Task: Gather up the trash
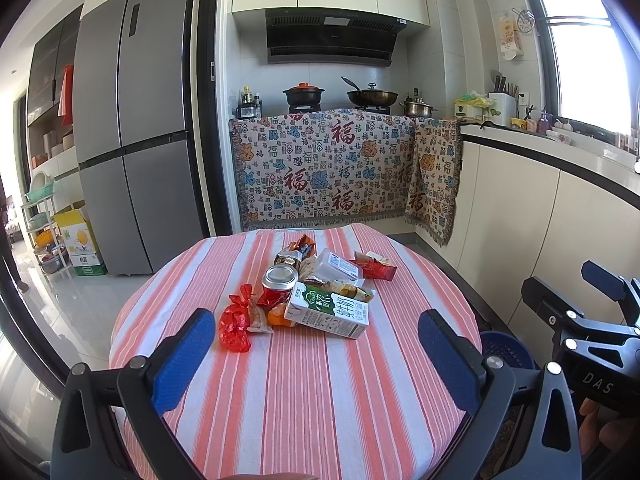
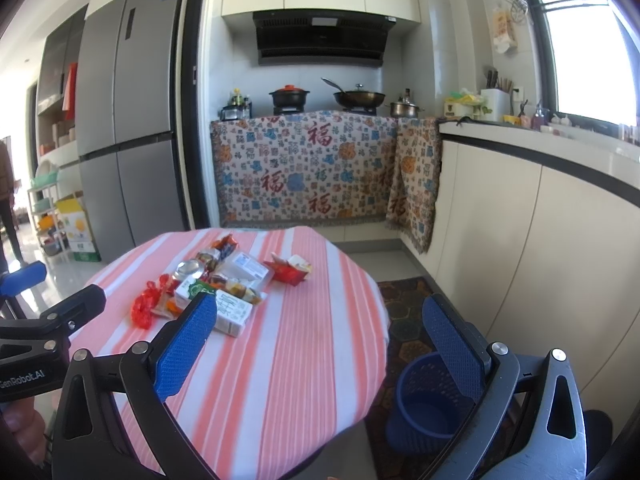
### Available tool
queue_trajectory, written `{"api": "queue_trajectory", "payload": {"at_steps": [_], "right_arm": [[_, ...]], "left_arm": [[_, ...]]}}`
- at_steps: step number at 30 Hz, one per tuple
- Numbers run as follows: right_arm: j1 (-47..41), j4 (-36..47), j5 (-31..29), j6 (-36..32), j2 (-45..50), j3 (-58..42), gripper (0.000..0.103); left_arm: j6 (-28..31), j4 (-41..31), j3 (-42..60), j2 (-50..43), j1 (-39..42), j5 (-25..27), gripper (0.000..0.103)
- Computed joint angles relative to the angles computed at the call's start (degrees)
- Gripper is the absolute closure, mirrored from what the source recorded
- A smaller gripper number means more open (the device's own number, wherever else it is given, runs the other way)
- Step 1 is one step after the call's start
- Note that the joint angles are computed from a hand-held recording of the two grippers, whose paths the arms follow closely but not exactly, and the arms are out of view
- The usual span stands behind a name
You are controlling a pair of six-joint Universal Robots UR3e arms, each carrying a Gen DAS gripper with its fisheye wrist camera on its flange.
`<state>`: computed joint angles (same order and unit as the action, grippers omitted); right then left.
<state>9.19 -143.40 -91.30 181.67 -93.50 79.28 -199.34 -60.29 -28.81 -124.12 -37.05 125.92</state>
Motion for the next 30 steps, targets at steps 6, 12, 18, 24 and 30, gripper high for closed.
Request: {"api": "queue_trajectory", "payload": {"at_steps": [6, 12, 18, 24, 30], "right_arm": [[-0.19, -0.23, 0.24, -0.09, -0.43, 0.73, 0.000], [-0.06, -0.04, 0.02, 0.10, -0.38, 0.63, 0.000], [-0.16, 0.22, 0.58, -0.30, -0.78, 1.20, 0.000], [0.53, 0.74, 0.05, -0.32, 0.14, 0.35, 0.000], [0.23, -0.44, -0.02, -0.44, 0.79, 1.91, 0.000]], "left_arm": [[-0.06, 0.02, 0.12, -0.15, -0.05, 0.02, 0.000], [-0.14, -0.04, 0.26, -0.30, -0.17, 0.07, 0.000], [-1.71, -0.67, 1.62, -2.12, -1.93, 1.90, 0.000], [-2.27, 0.04, -2.59, 0.22, -0.91, 0.63, 0.000], [-3.58, 1.66, -10.84, 3.07, 1.23, -1.34, 0.000]]}}
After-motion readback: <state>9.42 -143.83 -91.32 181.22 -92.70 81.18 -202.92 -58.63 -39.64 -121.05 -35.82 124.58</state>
